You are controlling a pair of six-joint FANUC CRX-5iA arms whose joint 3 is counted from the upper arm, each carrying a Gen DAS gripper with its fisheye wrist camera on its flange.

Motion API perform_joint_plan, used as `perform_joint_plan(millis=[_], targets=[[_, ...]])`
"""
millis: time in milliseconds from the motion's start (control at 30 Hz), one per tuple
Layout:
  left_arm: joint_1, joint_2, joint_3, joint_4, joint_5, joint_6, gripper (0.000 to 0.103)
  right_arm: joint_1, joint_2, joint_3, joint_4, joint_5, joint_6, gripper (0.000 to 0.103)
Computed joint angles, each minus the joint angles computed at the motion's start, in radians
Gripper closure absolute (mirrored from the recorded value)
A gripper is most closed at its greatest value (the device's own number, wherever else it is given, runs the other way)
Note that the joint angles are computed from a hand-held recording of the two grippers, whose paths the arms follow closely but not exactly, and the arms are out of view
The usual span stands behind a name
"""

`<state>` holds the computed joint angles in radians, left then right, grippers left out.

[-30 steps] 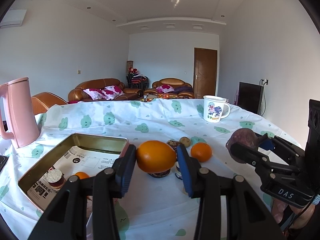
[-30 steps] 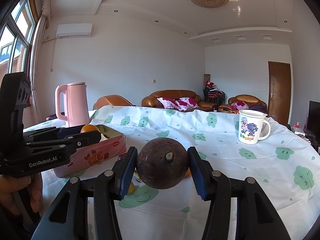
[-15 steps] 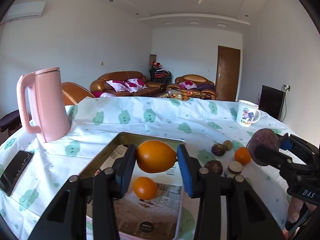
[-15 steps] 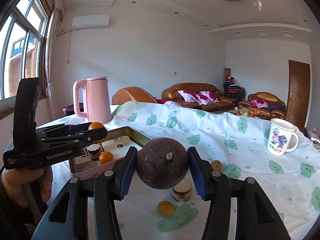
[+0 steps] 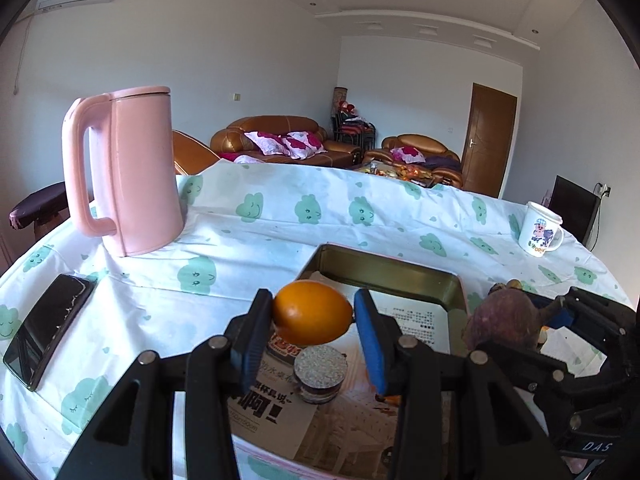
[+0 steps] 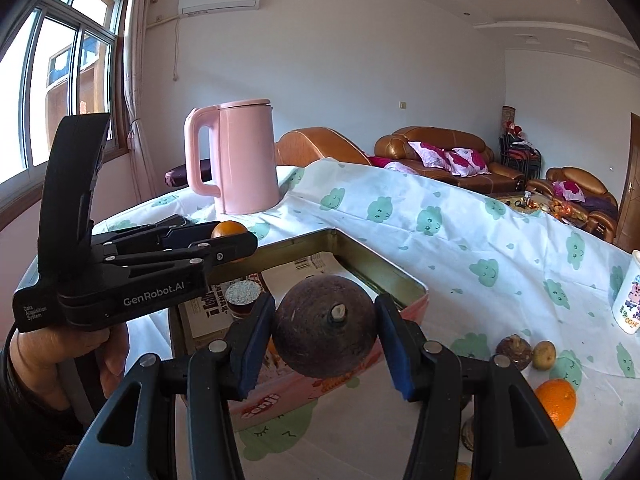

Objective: Organize fruits
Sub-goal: 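Open the right tool to drop the mangosteen into the tin while the left tool drops the orange, then grasp a small brown round fruit with the right tool while the left tool grasps a round biscuit cake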

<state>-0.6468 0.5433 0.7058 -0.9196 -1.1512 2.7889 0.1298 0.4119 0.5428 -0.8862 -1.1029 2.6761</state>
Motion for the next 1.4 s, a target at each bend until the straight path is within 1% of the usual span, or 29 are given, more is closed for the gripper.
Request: perform_joint_plan(millis=[100, 200, 300, 367, 400, 433, 467, 500, 533, 567, 667, 733, 800, 900, 967, 1000, 1033, 1067, 1167, 1233, 1300, 1367, 1400], targets=[[0.003, -0.012, -0.015, 0.006, -0.009, 0.020, 0.059, 0.022, -0.004, -0.011, 0.017, -0.015, 0.007, 0.049], [0.008, -0.018, -0.024, 0.021, -0.007, 0.012, 0.059, 0.046, -0.010, -0.021, 0.047, -0.023, 0.011, 0.049], [0.013, -0.017, -0.021, 0.034, -0.023, 0.008, 0.059, 0.068, -0.013, -0.030, 0.090, -0.028, 0.006, 0.049], [0.020, -0.013, -0.015, 0.060, -0.029, -0.017, 0.058, 0.075, -0.013, -0.030, 0.107, -0.037, 0.004, 0.049], [0.020, -0.010, -0.010, 0.062, -0.037, -0.022, 0.057, 0.078, -0.009, -0.023, 0.116, -0.050, -0.002, 0.049], [0.015, -0.010, -0.008, 0.051, -0.045, -0.013, 0.054, 0.078, -0.006, -0.020, 0.118, -0.063, 0.002, 0.048], [0.010, -0.008, -0.005, 0.039, -0.057, -0.007, 0.050, 0.077, -0.014, -0.029, 0.113, -0.057, 0.016, 0.040], [0.006, -0.007, -0.002, 0.030, -0.065, -0.006, 0.043, 0.075, -0.026, -0.046, 0.108, -0.037, 0.030, 0.030], [0.002, -0.006, 0.000, 0.023, -0.073, -0.003, 0.039, 0.071, -0.035, -0.058, 0.103, -0.025, 0.041, 0.028], [-0.002, -0.005, 0.002, 0.016, -0.080, 0.001, 0.039, 0.064, -0.039, -0.061, 0.098, -0.027, 0.047, 0.028], [-0.007, -0.024, -0.024, 0.008, -0.064, 0.026, 0.036, 0.021, -0.053, -0.073, 0.069, -0.024, 0.077, 0.028], [-0.018, -0.031, -0.033, -0.015, -0.071, 0.059, 0.025, -0.018, -0.059, -0.076, 0.058, -0.006, 0.080, 0.028], [-0.024, -0.038, -0.041, -0.027, -0.057, 0.090, 0.023, -0.063, -0.051, -0.061, 0.057, 0.007, 0.057, 0.029], [-0.035, -0.027, -0.019, -0.034, -0.038, 0.093, 0.023, -0.111, -0.028, -0.032, 0.101, 0.056, -0.013, 0.029], [-0.045, -0.007, 0.011, -0.030, -0.025, 0.069, 0.022, -0.120, -0.012, -0.021, 0.165, 0.106, -0.069, 0.029], [-0.048, 0.006, 0.031, -0.025, -0.017, 0.051, 0.019, -0.125, -0.001, -0.012, 0.184, 0.112, -0.090, 0.029], [-0.054, 0.022, 0.054, -0.024, -0.016, 0.035, 0.014, -0.131, 0.009, 0.002, 0.190, 0.105, -0.105, 0.029], [-0.059, 0.038, 0.078, -0.023, -0.015, 0.019, 0.013, -0.136, 0.018, 0.013, 0.191, 0.093, -0.112, 0.029], [-0.062, 0.083, 0.146, 0.010, 0.001, -0.049, 0.013, -0.136, 0.045, 0.051, 0.189, 0.038, -0.128, 0.029], [-0.062, 0.112, 0.189, 0.032, 0.005, -0.091, 0.013, -0.113, 0.059, 0.061, 0.222, 0.028, -0.154, 0.029], [-0.065, 0.144, 0.239, 0.042, -0.010, -0.137, 0.013, -0.090, 0.072, 0.073, 0.255, 0.014, -0.171, 0.034], [-0.067, 0.158, 0.260, 0.046, -0.014, -0.158, 0.013, -0.079, 0.083, 0.087, 0.270, -0.013, -0.179, 0.038], [-0.067, 0.160, 0.263, 0.046, -0.015, -0.161, 0.013, -0.080, 0.082, 0.087, 0.267, -0.024, -0.175, 0.039]])
